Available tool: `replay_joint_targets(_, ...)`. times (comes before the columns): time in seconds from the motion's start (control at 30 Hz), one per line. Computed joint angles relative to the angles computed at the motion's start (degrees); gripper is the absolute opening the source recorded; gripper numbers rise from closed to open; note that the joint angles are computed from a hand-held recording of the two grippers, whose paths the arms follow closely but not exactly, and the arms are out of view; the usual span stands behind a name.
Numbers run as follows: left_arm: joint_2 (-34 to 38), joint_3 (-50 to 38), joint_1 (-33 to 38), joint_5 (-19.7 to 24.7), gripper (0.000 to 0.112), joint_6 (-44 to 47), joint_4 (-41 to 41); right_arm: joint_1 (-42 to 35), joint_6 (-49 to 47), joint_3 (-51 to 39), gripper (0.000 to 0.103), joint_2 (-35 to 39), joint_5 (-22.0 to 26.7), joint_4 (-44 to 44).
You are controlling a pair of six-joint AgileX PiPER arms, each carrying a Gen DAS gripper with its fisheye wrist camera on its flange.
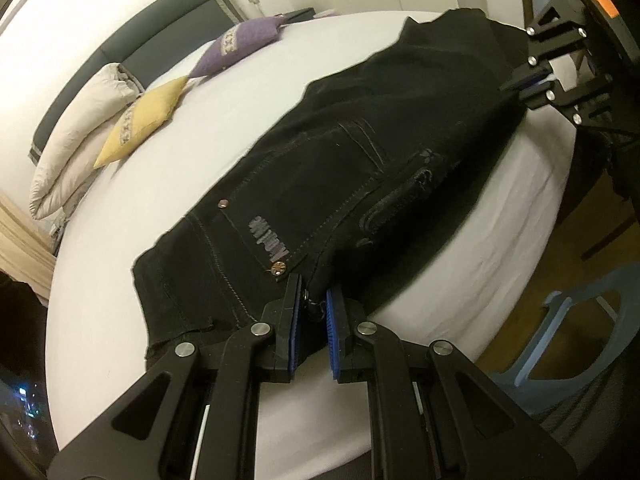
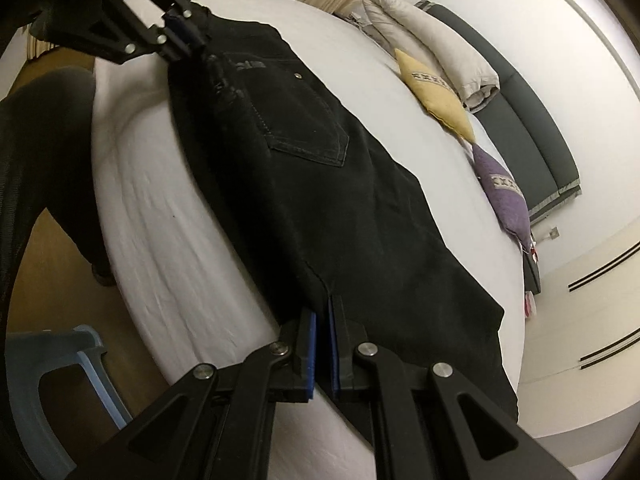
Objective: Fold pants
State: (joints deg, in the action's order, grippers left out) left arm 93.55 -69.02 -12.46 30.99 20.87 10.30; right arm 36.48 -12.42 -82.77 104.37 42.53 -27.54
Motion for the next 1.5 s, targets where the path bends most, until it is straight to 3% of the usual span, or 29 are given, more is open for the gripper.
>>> replay_joint_targets(0.27,1.37,-2.81,2.30,-0.73,0.010,-1.90,5.68,3.24,0.74,-2.39,0.006,2.91,-0.65,0.40)
replay_joint_targets(0.43,4.04,1.15,2.14,-3.42,0.010,-7.63,10.40,4.47,2.86,0.24,0.006,3.96,-2.43,-1.19)
replay_joint_targets(0.6,1.28,5.06,0.40,-4.12,0.011,-14.67,15.85,5.31,4.02,2.09,0.006,2.14,-2.64,-2.36)
replay_joint_targets(0.9,3.15,3.24,0.91,-2.30,0.013,-12.17,13.85,6.35,7.21,4.51,0.010,1.01,-3.05,-5.61)
replay_joint_targets(1.03,2.22,4.78,-2.71,-0.27,0.015,-21.25,24.68,7.52,11.02,7.01,0.011,-0.23,-3.81,-10.06)
replay_joint_targets(1.1,1.65,3.35,-2.95,3.28,0.018,-18.22,21.40,6.20,9.07,5.95,0.015,-0.93,-2.94,-5.37)
replay_joint_targets(1.2,-0.21,1.54,-2.09,7.72,0.032,-14.82,15.59,2.45,2.51,3.16,0.057,-2.40,-0.09,8.58)
replay_joint_targets(1.23,-1.57,1.15,-2.08,8.83,0.037,-14.50,13.95,0.75,0.02,3.27,0.057,-3.83,0.07,13.35)
replay_joint_targets(1.3,-4.72,-0.12,-0.84,9.46,0.058,-13.03,8.62,-4.45,-5.41,4.43,0.057,-7.84,-0.08,24.81)
replay_joint_targets(1.37,-4.70,-4.01,-0.82,9.38,0.067,-15.02,3.84,-11.58,-7.48,4.30,0.057,-10.16,2.18,36.26)
replay_joint_targets(1.5,3.38,-12.54,-3.66,10.85,0.068,-22.91,3.52,-33.17,-9.93,3.77,0.057,-10.46,7.02,56.67)
